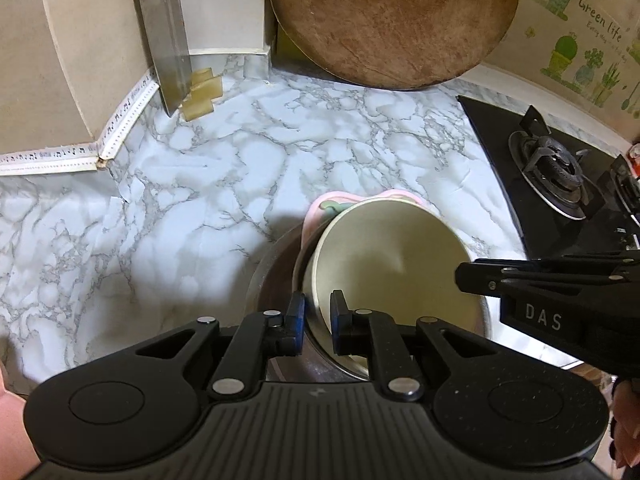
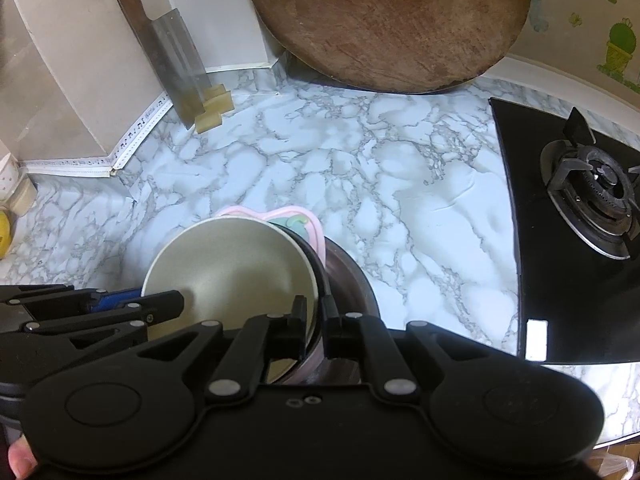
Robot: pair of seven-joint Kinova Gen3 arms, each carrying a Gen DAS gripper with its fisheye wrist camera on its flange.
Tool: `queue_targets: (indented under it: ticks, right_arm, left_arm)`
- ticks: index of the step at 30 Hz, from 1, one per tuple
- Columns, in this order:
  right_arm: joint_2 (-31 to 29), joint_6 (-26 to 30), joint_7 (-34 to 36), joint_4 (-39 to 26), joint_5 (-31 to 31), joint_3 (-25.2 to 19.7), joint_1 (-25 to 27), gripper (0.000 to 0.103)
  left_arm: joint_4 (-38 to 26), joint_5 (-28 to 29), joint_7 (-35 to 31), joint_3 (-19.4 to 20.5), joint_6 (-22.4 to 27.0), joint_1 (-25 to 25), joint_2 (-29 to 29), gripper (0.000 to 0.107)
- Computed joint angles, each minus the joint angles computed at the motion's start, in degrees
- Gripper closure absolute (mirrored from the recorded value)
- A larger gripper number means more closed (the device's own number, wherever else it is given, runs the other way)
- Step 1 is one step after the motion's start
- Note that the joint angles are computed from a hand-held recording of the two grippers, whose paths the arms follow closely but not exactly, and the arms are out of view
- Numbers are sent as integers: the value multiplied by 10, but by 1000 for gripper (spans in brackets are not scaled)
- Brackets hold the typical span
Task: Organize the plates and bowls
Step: 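Lower the cream bowl into the pink pot and open both grippers, then move both grippers to the rim of the steel bowl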
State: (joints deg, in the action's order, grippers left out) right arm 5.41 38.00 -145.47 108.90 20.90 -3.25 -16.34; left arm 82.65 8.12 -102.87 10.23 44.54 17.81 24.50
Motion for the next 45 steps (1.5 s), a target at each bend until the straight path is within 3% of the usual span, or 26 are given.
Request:
queue_targets:
  ticks: [9, 15, 19, 23, 26, 28, 31, 36, 40, 43, 45]
  right_arm:
    - [-14, -23, 51, 13, -44, -3, 17, 86]
    - [-33, -33, 63, 24, -42, -8, 18, 81]
    - [-53, -48, 80, 34, -50, -14, 24, 65]
    - [-71, -49, 53, 40, -15, -29, 22, 47]
    - [-84, -55, 35, 47, 4, -40, 22, 37]
    - [-91, -58, 19, 52, 21, -49, 23, 34]
    - [-101, -61, -1, 59, 39, -61, 25, 27]
    - [-121, -68, -45, 74, 70, -81, 32, 20]
    - [-139, -80, -77, 89, 102, -102, 44, 2]
    - [-144, -78, -97, 95, 137, -119, 50, 0]
    - [-147, -90, -81, 101, 126, -109, 48, 0]
  left_arm:
    - [1, 35, -43, 14, 13, -28, -3, 95]
    - [30, 73, -101, 24, -7, -54, -27, 95]
    - [47, 99, -132, 28, -16, -68, -43, 95]
    - [68, 134, -173, 33, -26, -86, -61, 94]
    - [83, 161, -198, 32, -33, -97, -73, 82]
    - [104, 186, -222, 34, -53, -107, -85, 60]
    - [132, 230, -261, 37, -78, -123, -104, 43]
    - [144, 269, -290, 26, -66, -135, -116, 39]
    - [168, 296, -307, 17, -85, -138, -133, 31]
    - [186, 309, -315, 11, -107, -137, -145, 31]
    - [191, 308, -308, 6, -112, -133, -148, 31]
